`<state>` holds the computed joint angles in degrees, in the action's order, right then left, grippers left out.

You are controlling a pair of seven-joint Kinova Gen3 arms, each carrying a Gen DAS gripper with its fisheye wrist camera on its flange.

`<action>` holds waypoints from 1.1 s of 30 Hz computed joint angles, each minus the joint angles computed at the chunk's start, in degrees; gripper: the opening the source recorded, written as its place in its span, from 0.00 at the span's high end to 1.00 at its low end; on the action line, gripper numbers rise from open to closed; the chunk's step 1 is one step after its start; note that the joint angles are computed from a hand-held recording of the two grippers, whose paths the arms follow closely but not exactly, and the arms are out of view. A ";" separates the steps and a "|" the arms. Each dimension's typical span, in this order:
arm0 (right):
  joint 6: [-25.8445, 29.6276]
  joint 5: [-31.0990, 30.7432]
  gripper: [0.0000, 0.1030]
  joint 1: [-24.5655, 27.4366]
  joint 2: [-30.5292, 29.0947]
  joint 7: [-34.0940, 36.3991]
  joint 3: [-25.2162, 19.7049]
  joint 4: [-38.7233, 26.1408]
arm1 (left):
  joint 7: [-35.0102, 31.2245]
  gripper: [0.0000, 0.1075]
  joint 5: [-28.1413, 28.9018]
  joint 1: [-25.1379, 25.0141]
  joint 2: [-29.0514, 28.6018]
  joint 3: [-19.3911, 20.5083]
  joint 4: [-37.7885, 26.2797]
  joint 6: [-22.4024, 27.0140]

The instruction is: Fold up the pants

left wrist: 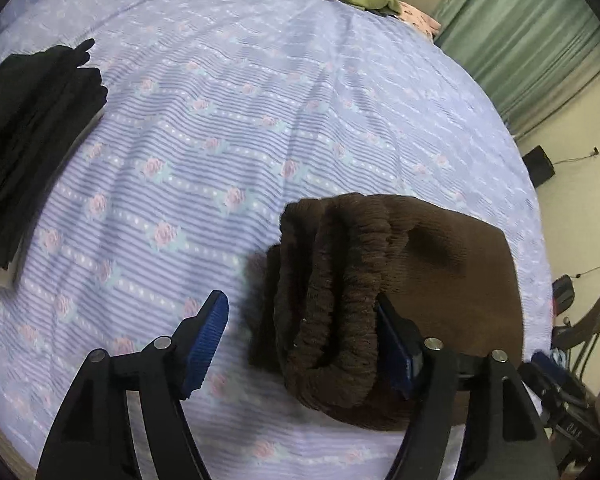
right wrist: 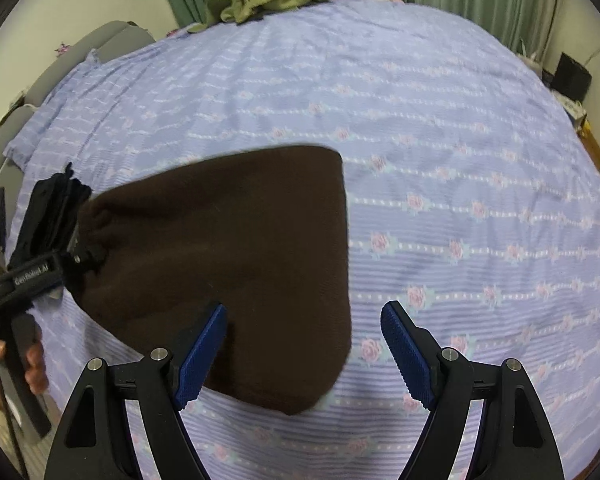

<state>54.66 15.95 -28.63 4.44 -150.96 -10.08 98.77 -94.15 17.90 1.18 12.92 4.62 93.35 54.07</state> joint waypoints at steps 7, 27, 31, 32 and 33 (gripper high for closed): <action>0.00 -4.18 0.22 0.44 1.80 1.49 0.33 1.67 | 0.54 0.23 -1.60 -0.23 1.06 -0.03 -0.20 1.72; -12.08 -4.69 0.18 5.24 2.55 5.20 2.31 3.72 | -5.54 0.13 3.69 -1.38 1.69 0.19 0.87 -0.66; -13.97 -6.25 0.18 5.33 4.90 8.11 2.96 4.38 | -9.97 0.12 9.40 -4.65 3.53 1.10 2.37 -0.71; -14.49 -6.31 0.18 5.14 5.44 8.28 3.16 4.61 | -11.38 0.12 11.37 -5.68 4.11 1.38 2.83 -0.52; -15.08 -6.41 0.18 5.00 5.76 8.34 3.40 4.85 | -12.33 0.11 12.82 -6.38 4.60 1.53 3.16 -0.33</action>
<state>39.58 9.53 -23.63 10.20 -142.62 -6.69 103.61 -106.49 30.72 -5.20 17.51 6.15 96.51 53.74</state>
